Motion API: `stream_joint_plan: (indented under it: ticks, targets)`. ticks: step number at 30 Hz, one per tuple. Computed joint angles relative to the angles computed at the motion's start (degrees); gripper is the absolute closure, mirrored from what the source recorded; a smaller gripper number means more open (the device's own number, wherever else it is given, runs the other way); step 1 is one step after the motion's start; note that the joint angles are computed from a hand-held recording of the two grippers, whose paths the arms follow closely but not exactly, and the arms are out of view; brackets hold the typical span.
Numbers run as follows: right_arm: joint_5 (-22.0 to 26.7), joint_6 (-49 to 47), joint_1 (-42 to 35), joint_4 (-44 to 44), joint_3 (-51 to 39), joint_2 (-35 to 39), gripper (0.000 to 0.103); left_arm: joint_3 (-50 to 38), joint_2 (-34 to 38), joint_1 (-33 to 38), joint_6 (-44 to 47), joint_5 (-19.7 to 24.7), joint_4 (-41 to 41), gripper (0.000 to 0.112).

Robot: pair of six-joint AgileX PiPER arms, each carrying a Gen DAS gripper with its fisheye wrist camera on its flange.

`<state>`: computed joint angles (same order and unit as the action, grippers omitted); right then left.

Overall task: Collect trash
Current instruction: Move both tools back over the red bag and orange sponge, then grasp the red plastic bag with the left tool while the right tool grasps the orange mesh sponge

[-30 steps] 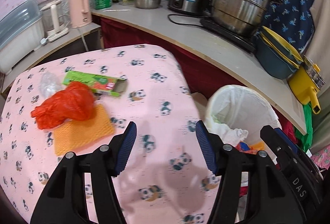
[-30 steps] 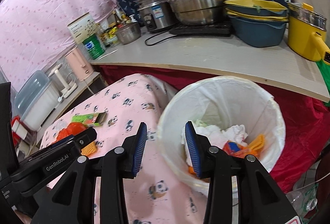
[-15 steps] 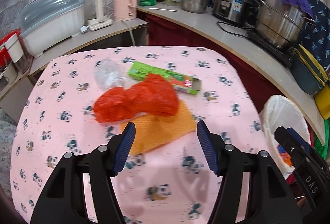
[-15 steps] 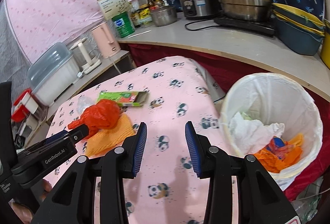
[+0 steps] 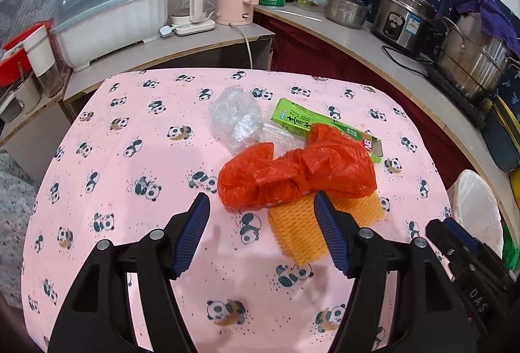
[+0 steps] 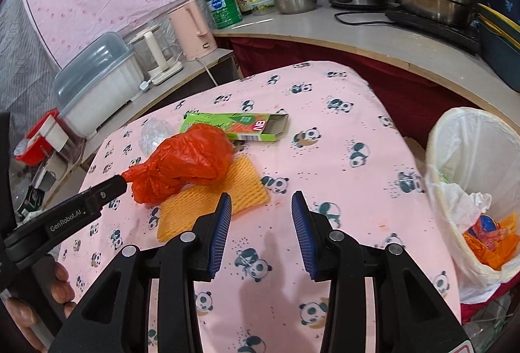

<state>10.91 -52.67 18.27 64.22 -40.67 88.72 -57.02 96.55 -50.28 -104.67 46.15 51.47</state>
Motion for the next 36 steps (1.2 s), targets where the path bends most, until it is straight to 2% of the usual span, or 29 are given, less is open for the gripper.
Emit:
stream_joint_plan:
  ticks: [7, 12, 13, 16, 17, 23, 29, 36]
  targets:
    - [-1.35, 5.88, 2.38, -4.81, -4.07, 4.91, 0.065, 0.18, 1.77, 6.35, 2.86, -9.12, 1.02, 0.049]
    - [-1.53, 9.49, 2.57, -8.32, -5.96, 7.15, 0.065, 0.47, 3.24, 10.14, 6.25, -16.05, -1.16, 0.075]
    - [-1.58, 10.3, 2.66, -9.16, -6.32, 7.59, 0.065, 0.79, 3.42, 10.5, 6.4, -17.25, -1.14, 0.078]
    - [-1.78, 11.9, 3.02, -10.59, -6.84, 8.68, 0.065, 1.88, 3.25, 10.81, 5.46, -19.52, 0.18, 0.094]
    - [-1.85, 12.19, 3.17, -10.8, -6.91, 9.01, 0.065, 2.14, 3.07, 10.81, 5.23, -19.89, 0.34, 0.105]
    - [-2.1, 14.07, 4.37, -12.05, -6.78, 9.73, 0.065, 4.68, -0.7, 9.55, -0.29, -18.53, 4.73, 0.105]
    - [0.37, 8.42, 4.71, -4.63, -5.63, 9.84, 0.065, 5.94, -4.23, 7.35, -2.88, -12.3, 5.89, 0.105]
    - [3.17, 1.11, 6.68, 4.48, -4.93, 12.26, 0.065, 8.53, -4.89, 7.45, -4.1, -13.9, 4.24, 0.105]
